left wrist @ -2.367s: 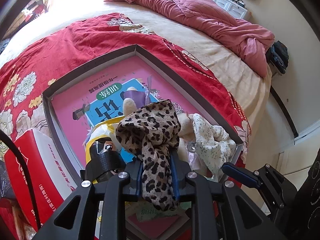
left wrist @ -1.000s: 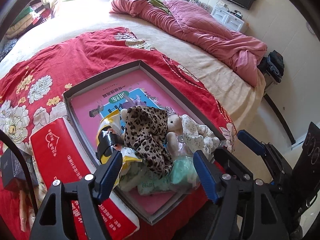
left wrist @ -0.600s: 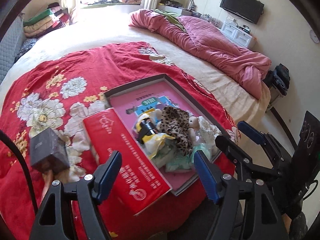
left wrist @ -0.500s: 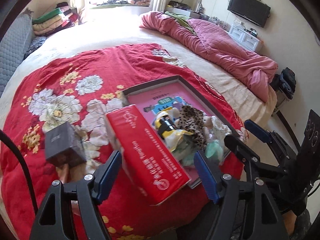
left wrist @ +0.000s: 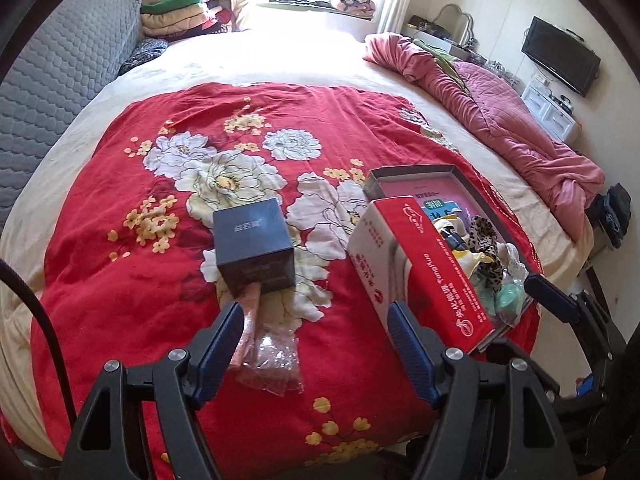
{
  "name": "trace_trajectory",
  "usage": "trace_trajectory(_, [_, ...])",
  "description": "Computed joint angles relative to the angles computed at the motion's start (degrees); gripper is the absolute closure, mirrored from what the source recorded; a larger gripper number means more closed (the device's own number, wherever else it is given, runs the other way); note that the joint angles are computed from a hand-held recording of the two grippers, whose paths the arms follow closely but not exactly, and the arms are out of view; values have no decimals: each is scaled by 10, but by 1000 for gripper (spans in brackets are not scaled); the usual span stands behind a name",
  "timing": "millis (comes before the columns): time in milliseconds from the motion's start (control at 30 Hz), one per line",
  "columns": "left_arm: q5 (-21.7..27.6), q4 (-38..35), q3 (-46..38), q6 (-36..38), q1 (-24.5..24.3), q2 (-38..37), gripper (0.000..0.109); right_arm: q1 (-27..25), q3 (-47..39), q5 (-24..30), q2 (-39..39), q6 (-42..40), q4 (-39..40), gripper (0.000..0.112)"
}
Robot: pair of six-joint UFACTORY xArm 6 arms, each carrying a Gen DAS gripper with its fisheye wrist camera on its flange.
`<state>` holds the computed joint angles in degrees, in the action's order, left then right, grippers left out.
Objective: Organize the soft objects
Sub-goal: 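Move both open tools back toward the pink towel pack and brown bag, then grasp the pink towel pack with the left tool while the right tool grasps the clear bag with brown item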
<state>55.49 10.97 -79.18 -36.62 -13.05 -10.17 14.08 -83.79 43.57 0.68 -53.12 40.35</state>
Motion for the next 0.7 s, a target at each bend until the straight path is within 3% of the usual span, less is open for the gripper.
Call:
trace_trajectory(167, [-32,-29,59,10,33,-34,35,41,24,11,-11,2,-33,34])
trace_trajectory(367, [-10,-24,100,22,72,-52,35,86,33,12,4,15,-73,34])
trace_trajectory(700, [-74,-201,159,131,121,-43,35,129,17,12,66,11,-107,34])
